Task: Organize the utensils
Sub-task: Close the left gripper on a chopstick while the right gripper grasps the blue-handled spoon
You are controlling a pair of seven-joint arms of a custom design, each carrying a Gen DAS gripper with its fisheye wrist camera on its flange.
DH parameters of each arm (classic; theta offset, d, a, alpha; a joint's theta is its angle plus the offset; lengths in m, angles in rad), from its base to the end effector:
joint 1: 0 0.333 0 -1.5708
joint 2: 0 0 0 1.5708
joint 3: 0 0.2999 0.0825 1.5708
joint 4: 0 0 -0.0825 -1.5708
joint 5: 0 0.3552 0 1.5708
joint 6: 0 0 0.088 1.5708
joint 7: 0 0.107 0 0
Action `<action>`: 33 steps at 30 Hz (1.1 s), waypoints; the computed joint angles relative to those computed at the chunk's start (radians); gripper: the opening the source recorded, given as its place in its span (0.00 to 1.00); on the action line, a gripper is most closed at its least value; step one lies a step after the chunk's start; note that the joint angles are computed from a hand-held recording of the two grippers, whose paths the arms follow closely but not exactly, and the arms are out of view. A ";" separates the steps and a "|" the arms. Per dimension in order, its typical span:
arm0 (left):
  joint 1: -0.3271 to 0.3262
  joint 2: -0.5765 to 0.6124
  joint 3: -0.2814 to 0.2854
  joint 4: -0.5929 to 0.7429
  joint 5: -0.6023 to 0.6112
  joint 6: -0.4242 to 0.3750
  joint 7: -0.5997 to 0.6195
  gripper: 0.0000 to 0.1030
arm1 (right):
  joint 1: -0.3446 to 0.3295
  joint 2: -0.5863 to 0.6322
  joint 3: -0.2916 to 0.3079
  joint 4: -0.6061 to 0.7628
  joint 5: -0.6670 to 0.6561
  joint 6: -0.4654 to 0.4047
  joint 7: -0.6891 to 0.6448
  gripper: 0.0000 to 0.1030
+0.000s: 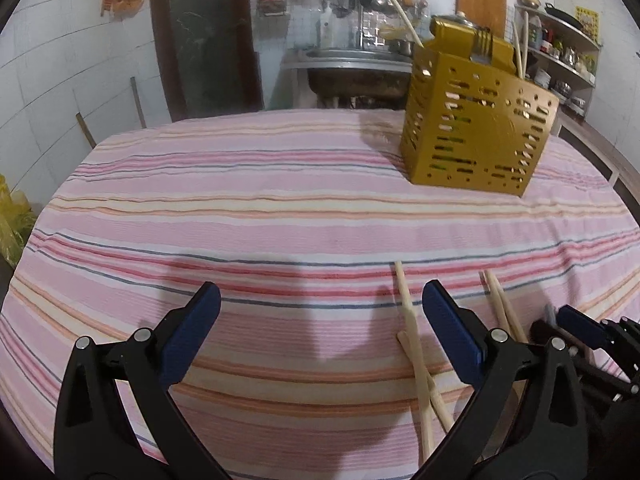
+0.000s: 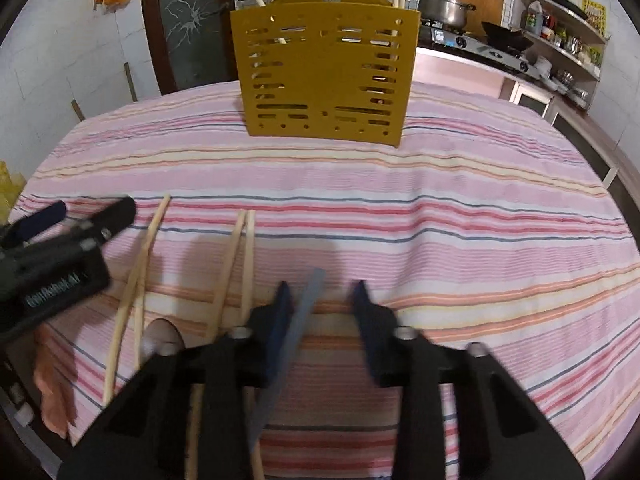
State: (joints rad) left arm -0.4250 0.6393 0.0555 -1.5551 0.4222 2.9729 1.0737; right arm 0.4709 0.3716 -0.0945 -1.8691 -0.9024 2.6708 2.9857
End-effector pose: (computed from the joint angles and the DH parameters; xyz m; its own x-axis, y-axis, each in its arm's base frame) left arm 0.6539 -0.2930 0.3643 -0.2716 -0.9621 -0.0239 -0.6661 0.2058 -0.7169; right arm 0.5780 0.2590 0.3573 -0.2753 -0.9610 -0.0279 -0.7262 0.2268 -0.6490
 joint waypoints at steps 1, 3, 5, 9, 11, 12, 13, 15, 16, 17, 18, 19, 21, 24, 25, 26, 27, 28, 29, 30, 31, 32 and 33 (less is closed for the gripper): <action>0.004 0.002 -0.007 0.003 -0.003 -0.005 0.007 0.95 | -0.005 -0.003 0.000 -0.007 0.003 0.015 0.002 0.18; 0.012 0.008 -0.021 0.014 -0.013 -0.021 0.021 0.95 | -0.006 -0.006 -0.003 -0.015 -0.001 0.029 0.003 0.16; 0.026 0.017 -0.044 0.029 -0.031 -0.043 0.040 0.95 | -0.013 -0.007 -0.005 -0.021 0.000 0.049 -0.002 0.15; 0.066 0.029 -0.103 0.050 -0.086 -0.086 0.089 0.95 | -0.027 -0.018 -0.012 -0.035 0.002 0.070 -0.027 0.13; 0.068 0.038 -0.112 0.063 -0.105 -0.100 0.100 0.94 | -0.049 -0.024 -0.008 -0.052 0.028 0.102 -0.056 0.13; 0.069 0.042 -0.116 0.070 -0.112 -0.107 0.108 0.94 | -0.051 -0.030 -0.015 -0.064 0.027 0.115 -0.051 0.13; 0.069 0.051 -0.124 0.084 -0.120 -0.121 0.119 0.94 | -0.051 -0.032 -0.022 -0.069 0.023 0.125 -0.041 0.13; 0.060 0.066 -0.124 0.111 -0.126 -0.142 0.130 0.91 | -0.051 -0.037 -0.035 -0.083 0.009 0.153 -0.020 0.13; 0.054 0.072 -0.121 0.122 -0.125 -0.151 0.132 0.87 | -0.054 -0.033 -0.035 -0.080 0.011 0.158 -0.022 0.13; 0.048 0.083 -0.121 0.142 -0.124 -0.168 0.140 0.84 | -0.051 -0.032 -0.039 -0.080 0.006 0.165 -0.015 0.13; 0.047 0.092 -0.125 0.157 -0.126 -0.181 0.149 0.77 | -0.045 -0.030 -0.046 -0.079 -0.004 0.164 -0.004 0.13; 0.042 0.107 -0.127 0.181 -0.125 -0.205 0.160 0.72 | -0.040 -0.029 -0.049 -0.076 -0.012 0.160 0.002 0.13; 0.021 0.115 -0.105 0.192 -0.110 -0.205 0.143 0.70 | -0.034 -0.030 -0.053 -0.076 -0.029 0.153 0.016 0.13; 0.023 0.114 -0.110 0.190 -0.111 -0.196 0.145 0.56 | -0.040 -0.032 -0.051 -0.079 -0.037 0.158 0.029 0.13; 0.018 0.116 -0.106 0.194 -0.108 -0.196 0.140 0.52 | -0.040 -0.033 -0.049 -0.079 -0.039 0.157 0.030 0.13; 0.019 0.112 -0.107 0.188 -0.107 -0.193 0.142 0.51 | -0.040 -0.032 -0.048 -0.078 -0.040 0.154 0.032 0.13; 0.019 0.108 -0.108 0.182 -0.105 -0.189 0.144 0.46 | -0.040 -0.032 -0.047 -0.078 -0.042 0.150 0.031 0.13; 0.020 0.106 -0.111 0.179 -0.104 -0.187 0.148 0.41 | -0.040 -0.033 -0.047 -0.078 -0.045 0.145 0.033 0.13; 0.022 0.105 -0.115 0.177 -0.104 -0.186 0.155 0.38 | -0.039 -0.033 -0.045 -0.077 -0.049 0.141 0.034 0.13; 0.023 0.104 -0.116 0.175 -0.104 -0.184 0.159 0.33 | -0.039 -0.033 -0.044 -0.075 -0.052 0.135 0.034 0.13; 0.023 0.103 -0.116 0.173 -0.105 -0.183 0.161 0.29 | -0.039 -0.034 -0.043 -0.075 -0.055 0.133 0.036 0.13; 0.021 0.101 -0.115 0.170 -0.104 -0.181 0.162 0.26 | -0.040 -0.034 -0.042 -0.075 -0.058 0.131 0.039 0.13; 0.021 0.098 -0.114 0.166 -0.105 -0.179 0.160 0.22 | -0.041 -0.034 -0.041 -0.075 -0.061 0.130 0.042 0.13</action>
State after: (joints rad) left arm -0.4042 0.7371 -0.0586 -1.3895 0.3175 2.7934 1.2339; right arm 0.4301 0.3377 -0.1356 -1.9438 -0.9632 2.8011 3.0275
